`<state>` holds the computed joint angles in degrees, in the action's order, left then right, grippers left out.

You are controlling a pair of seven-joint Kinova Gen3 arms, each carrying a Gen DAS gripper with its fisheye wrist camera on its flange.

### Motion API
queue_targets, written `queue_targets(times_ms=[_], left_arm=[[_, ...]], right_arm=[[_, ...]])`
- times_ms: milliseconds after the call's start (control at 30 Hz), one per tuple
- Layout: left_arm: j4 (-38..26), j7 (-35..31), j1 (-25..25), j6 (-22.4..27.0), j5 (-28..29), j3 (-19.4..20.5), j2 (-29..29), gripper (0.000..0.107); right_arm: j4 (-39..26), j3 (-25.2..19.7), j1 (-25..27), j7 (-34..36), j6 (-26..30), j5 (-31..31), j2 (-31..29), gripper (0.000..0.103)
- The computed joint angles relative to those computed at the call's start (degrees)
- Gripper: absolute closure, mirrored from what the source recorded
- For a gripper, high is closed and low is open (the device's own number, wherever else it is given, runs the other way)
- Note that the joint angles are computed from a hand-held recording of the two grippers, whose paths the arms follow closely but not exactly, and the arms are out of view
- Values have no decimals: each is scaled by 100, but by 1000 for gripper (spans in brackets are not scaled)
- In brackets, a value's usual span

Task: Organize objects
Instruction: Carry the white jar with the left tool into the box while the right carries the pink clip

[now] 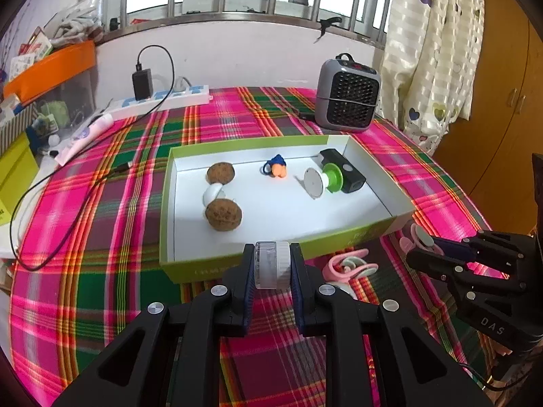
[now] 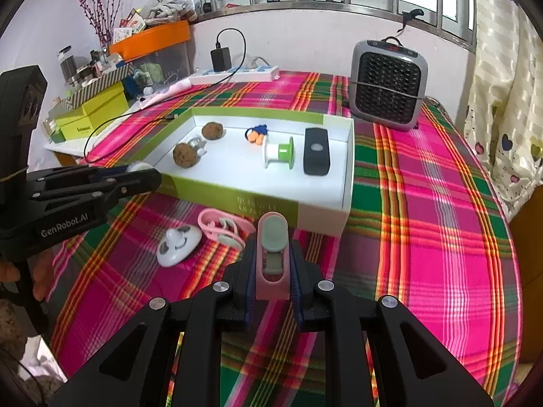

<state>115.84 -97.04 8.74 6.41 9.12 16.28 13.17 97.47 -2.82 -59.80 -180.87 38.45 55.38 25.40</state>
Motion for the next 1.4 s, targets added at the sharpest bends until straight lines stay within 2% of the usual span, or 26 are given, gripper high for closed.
queue_targets(times_ms=[700, 1133, 1400], left_arm=[[-638, 62, 208, 266, -122, -223, 382, 90], [-1046, 97, 309, 494, -175, -330, 694, 90], [-1311, 200, 505, 634, -303, -512, 893, 90]], right_arm=[[-566, 177, 352, 841, -84, -567, 205, 85], [-888, 263, 713, 1925, -402, -1462, 406, 85], [-1107, 259, 897, 2735, -368, -2119, 545, 85]])
